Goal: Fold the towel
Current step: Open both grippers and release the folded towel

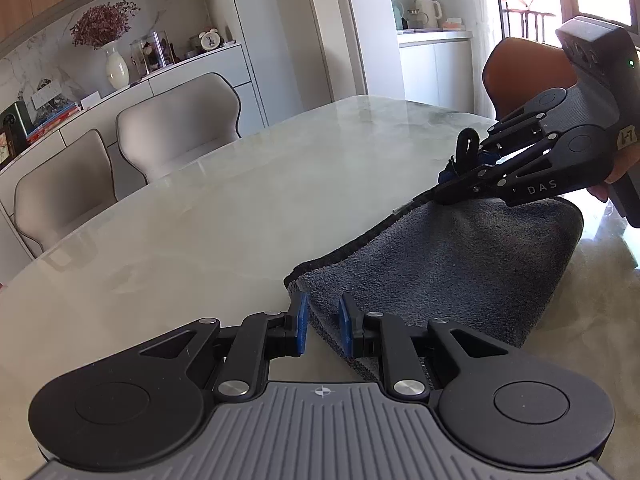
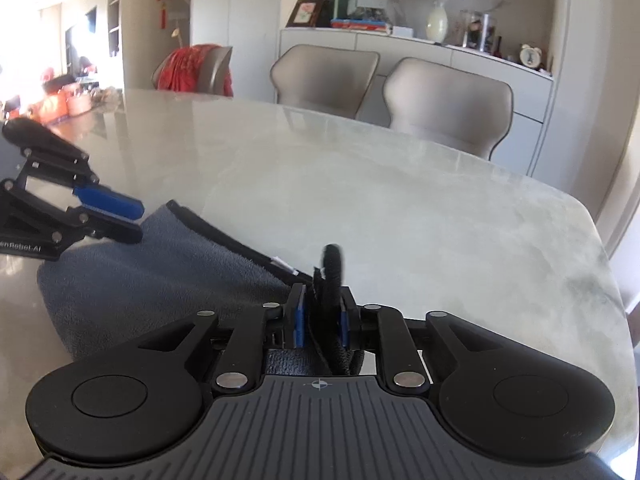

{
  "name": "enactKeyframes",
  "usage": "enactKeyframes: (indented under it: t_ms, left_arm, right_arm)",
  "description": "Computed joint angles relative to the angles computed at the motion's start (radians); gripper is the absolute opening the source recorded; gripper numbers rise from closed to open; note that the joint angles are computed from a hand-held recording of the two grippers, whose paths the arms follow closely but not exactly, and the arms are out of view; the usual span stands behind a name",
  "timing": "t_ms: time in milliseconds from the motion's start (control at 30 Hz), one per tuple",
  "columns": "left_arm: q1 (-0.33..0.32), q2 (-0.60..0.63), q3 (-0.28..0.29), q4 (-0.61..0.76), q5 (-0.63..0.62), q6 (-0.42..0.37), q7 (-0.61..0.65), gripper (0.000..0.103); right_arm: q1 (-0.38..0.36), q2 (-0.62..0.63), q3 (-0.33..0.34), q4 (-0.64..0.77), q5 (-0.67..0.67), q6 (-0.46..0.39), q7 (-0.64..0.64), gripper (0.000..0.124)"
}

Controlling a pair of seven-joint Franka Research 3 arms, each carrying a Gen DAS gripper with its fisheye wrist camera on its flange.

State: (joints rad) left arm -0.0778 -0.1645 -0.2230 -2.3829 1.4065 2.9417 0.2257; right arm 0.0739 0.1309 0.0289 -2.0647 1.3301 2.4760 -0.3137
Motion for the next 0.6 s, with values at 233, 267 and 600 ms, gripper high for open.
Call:
enactKeyframes:
  t_ms: [233, 267, 600]
  left_arm:
    - [-0.011, 0.007, -0.009, 0.042, 0.083, 0.008, -0.067, 0.025]
    - [-0.015, 0.02, -0.009, 0.057, 0.089, 0.01, -0.068, 0.026]
    - [-0.049, 0.149, 0.029, 0.131, -0.037, 0.017, 0.069, 0.028]
  right_arm:
    - [-0.025, -0.031, -0.018, 0.007, 0.163, -0.027, -0.054, 0.034]
    - [-0.027, -0.035, -0.022, 0.008, 0.173, -0.032, -0.046, 0.034]
    - [-0.024, -0.085, -0.045, -0.087, 0.124, -0.063, -0.123, 0.034]
